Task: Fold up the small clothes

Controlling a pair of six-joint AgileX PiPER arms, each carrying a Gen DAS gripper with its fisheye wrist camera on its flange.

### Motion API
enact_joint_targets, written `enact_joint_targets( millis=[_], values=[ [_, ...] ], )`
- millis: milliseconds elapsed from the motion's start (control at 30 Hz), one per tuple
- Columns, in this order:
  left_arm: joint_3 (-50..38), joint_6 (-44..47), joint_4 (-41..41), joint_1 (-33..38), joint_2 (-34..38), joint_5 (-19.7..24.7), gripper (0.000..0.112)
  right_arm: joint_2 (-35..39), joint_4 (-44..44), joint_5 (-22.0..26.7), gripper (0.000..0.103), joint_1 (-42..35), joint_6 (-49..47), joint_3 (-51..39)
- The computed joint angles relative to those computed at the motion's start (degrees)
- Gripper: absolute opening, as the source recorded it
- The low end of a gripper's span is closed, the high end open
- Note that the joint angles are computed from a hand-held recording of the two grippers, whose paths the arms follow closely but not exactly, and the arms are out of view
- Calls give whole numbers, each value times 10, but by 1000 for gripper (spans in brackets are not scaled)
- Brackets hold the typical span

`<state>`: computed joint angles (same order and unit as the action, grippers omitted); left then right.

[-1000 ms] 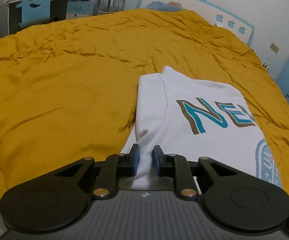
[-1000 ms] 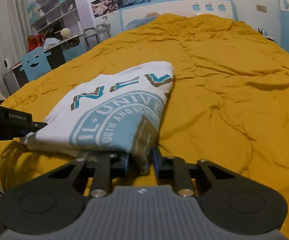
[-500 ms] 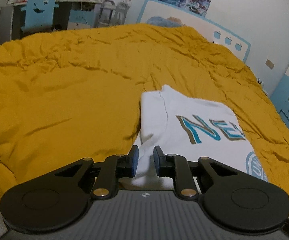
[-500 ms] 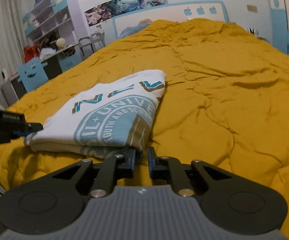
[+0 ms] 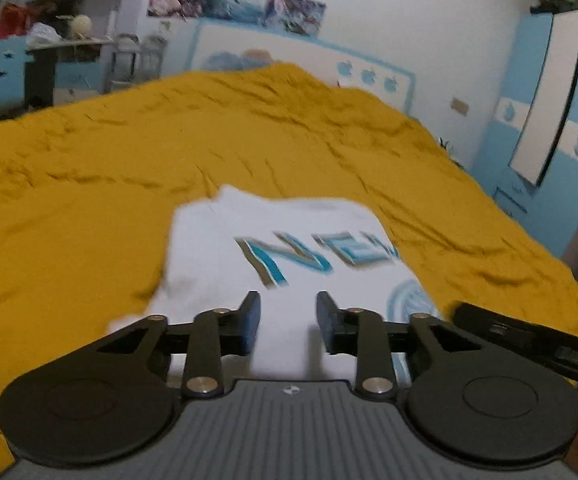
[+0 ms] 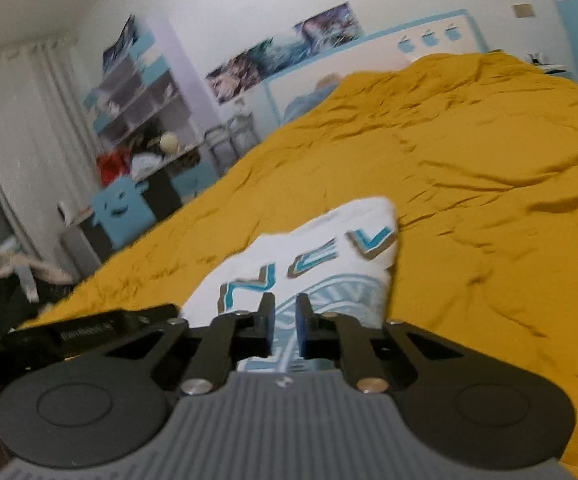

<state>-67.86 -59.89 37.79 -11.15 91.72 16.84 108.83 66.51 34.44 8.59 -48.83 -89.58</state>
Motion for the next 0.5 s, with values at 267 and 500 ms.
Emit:
enact_joint_targets(
  millis=[267, 500],
  values=[
    [-37, 2, 37, -55, 53, 96, 24, 40, -217, -11, 0, 55, 162, -37],
    [-54, -42, 47, -76, 66, 158, 26, 56, -267, 33, 0, 47, 221, -54]
  ],
)
